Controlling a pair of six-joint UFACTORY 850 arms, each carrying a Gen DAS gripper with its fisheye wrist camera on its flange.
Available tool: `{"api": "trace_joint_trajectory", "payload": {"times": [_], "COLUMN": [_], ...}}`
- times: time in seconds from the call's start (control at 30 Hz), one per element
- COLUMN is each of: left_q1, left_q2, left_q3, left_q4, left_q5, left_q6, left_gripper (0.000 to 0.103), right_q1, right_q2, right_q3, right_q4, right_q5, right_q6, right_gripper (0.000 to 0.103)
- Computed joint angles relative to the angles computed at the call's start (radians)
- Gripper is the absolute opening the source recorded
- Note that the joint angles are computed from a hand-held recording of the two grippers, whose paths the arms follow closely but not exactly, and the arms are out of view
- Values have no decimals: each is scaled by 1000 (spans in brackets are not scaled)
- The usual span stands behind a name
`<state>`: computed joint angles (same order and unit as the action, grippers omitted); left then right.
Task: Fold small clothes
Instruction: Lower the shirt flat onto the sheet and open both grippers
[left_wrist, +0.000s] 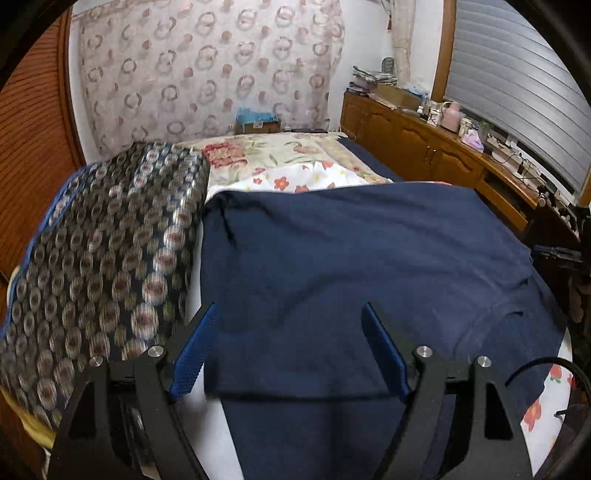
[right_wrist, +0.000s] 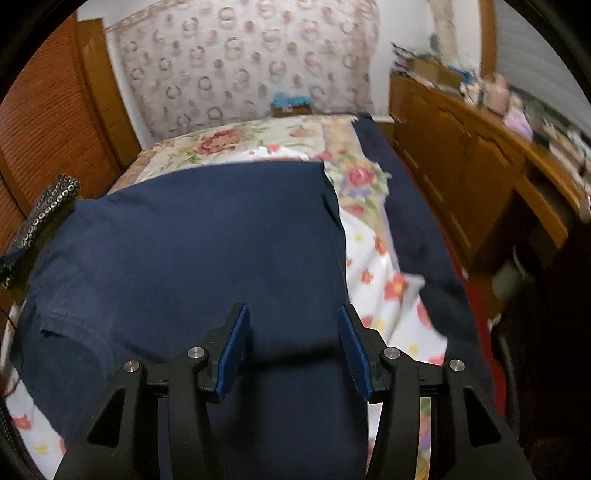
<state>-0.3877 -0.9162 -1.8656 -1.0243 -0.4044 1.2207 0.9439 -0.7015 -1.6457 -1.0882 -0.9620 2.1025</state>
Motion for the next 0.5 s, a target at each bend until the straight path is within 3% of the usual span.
{"api": "trace_joint_trajectory", "payload": {"times": [0.3,0.5], "left_q1": [6,5], "left_q2": [57,73], "left_q3": [118,154], "left_q4": [-36,-40], "left_q5": [33,37], "left_q6": [22,18], "left_gripper": [80,80], "right_q1": [-21,-38], "right_q2": [0,6], "right_q3": [-15,-2], "right_q4": [27,-45], "right_q5": [30,70], "right_q6": [19,88], "right_gripper": [52,52]}}
